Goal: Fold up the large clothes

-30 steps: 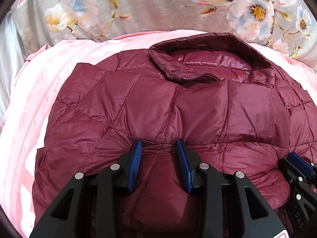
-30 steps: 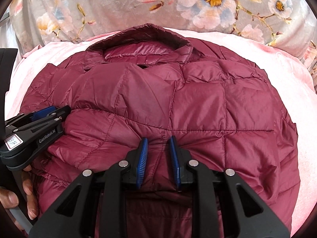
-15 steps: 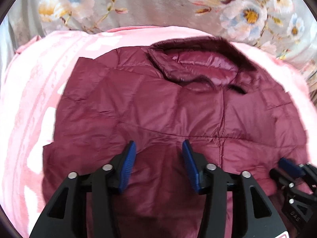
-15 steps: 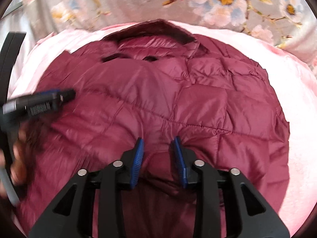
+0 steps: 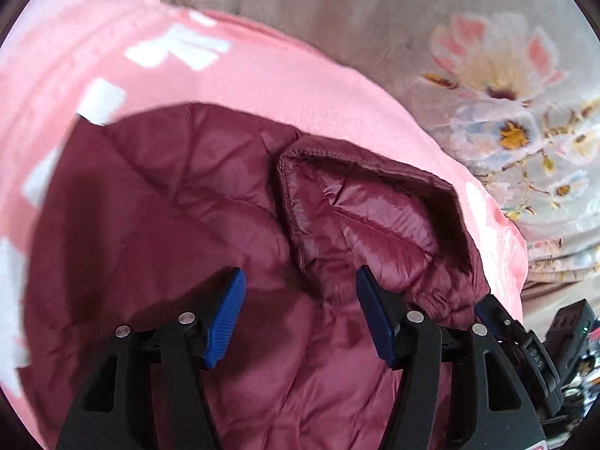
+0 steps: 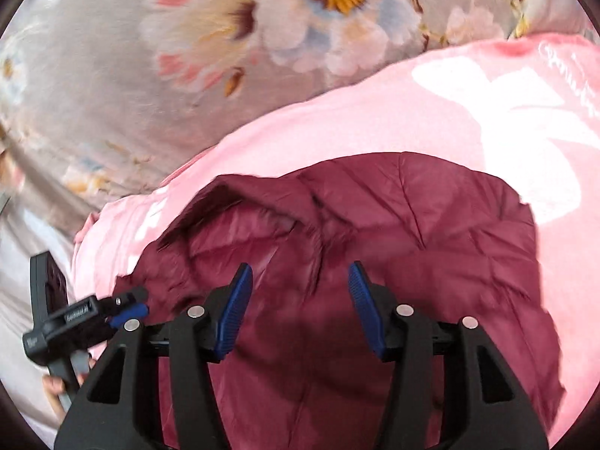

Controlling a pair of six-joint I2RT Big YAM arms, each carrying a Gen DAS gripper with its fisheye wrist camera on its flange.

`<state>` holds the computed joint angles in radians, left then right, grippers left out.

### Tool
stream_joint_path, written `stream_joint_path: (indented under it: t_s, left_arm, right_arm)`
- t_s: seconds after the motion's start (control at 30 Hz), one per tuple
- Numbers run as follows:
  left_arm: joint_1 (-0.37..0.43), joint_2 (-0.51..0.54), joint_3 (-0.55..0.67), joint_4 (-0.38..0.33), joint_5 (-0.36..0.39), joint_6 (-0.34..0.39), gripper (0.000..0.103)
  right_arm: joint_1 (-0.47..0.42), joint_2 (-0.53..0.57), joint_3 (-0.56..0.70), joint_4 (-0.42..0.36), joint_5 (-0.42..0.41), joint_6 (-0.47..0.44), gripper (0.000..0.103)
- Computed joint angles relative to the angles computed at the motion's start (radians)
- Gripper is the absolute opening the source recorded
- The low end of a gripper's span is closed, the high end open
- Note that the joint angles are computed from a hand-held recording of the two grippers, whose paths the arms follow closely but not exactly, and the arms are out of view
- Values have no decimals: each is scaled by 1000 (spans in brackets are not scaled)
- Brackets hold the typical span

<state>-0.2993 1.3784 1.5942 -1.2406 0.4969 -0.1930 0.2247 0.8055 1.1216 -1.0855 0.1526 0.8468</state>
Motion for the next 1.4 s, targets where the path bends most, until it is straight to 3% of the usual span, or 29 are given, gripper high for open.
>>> stream_joint_path:
  t_s: [0.23, 0.37, 0.43, 0.53, 0.57, 0.67, 0.77, 0.83, 1.0, 1.13, 1.27, 1.37, 1.4]
  left_arm:
    - [-20, 22, -8, 37, 61, -9, 58]
    - [-29, 40, 5, 40, 73, -20, 50]
    - [-33, 44, 3, 41, 59, -14, 36]
    - [-42, 42, -3, 32, 23, 21, 15]
    - [-45, 35, -12, 34, 4, 39, 13]
    - [-52, 14, -39, 51, -33, 76, 9]
    - [-66, -22, -93, 105, -90, 117, 9]
    - [-70, -42, -126, 145, -100, 124, 10]
    - [-76, -83, -204, 255, -109, 146, 13]
    - [-81, -88, -207, 260, -120, 151, 14]
    - [-103, -114, -215, 258, -187, 191, 17]
    - [-83, -175, -225, 230, -225, 253, 28]
    - [-71, -190, -221, 228, -224, 263, 40]
  right_arm:
    - [-27, 55, -36, 98, -203, 17, 53]
    - [-6, 45, -44, 220, -256, 33, 41]
    - [13, 49, -34, 227, -225, 22, 32]
    - [65, 69, -3, 144, -122, -11, 13]
    - [67, 72, 4, 120, -105, -19, 8]
    - [104, 71, 3, 27, -8, -33, 7]
    - [101, 60, -29, -19, 17, -33, 6]
    - [85, 34, -63, -3, 2, -37, 6]
    - [133, -1, -99, -1, 87, -62, 5]
    - [124, -27, -111, -2, 70, -49, 5]
    - [140, -60, -108, -34, 65, -8, 5]
    - [212, -62, -49, -165, 208, 11, 5]
    - [221, -59, -33, -180, 236, 11, 8]
